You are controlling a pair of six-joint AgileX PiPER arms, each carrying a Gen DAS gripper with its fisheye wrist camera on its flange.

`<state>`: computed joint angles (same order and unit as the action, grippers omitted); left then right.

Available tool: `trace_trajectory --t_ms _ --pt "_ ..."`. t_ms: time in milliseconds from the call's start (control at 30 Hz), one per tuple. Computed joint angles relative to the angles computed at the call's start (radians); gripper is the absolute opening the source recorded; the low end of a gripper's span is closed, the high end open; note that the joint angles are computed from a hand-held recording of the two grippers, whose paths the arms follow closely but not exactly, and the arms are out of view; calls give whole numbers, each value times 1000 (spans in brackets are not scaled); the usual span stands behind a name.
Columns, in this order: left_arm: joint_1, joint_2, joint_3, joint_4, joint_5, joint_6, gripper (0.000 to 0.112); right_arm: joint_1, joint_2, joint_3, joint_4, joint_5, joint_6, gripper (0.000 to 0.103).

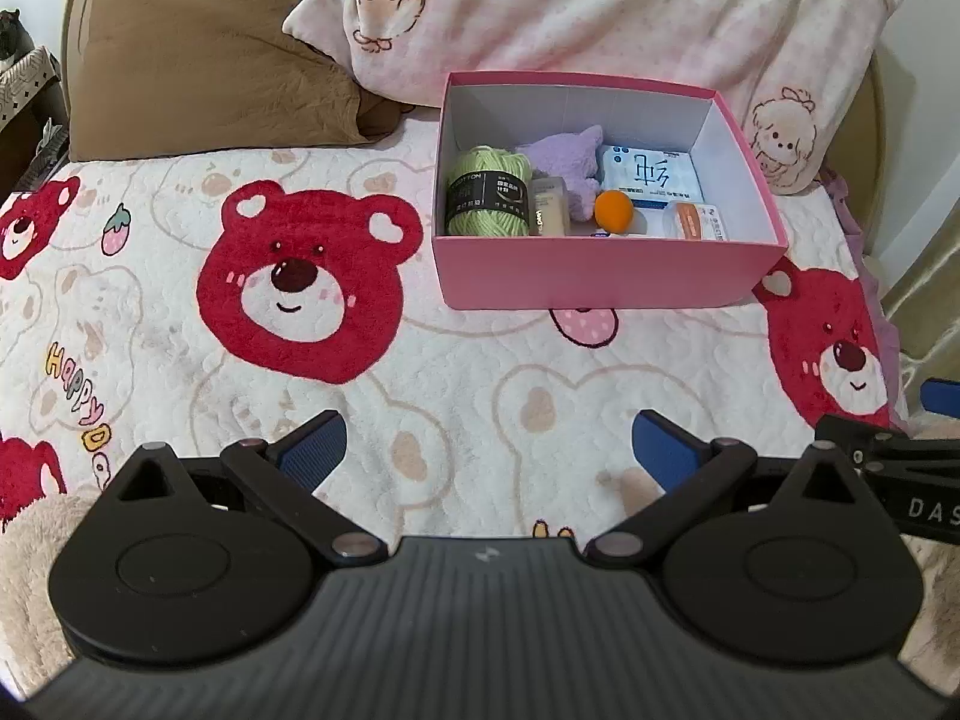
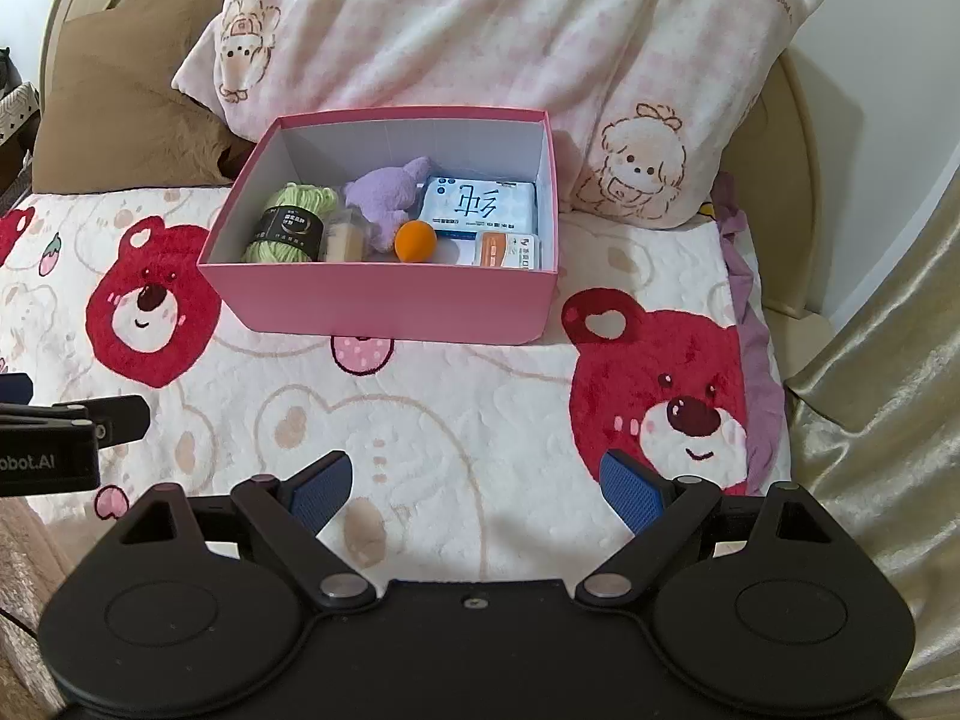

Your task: Organize objects

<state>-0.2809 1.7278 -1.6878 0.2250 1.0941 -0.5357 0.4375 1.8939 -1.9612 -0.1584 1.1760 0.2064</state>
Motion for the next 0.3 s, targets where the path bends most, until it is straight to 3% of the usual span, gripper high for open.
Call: trace_trajectory --t_ms 300 --pt "1 -14 17 -22 -13 25 103 -4 -11 5 41 0 -17 92"
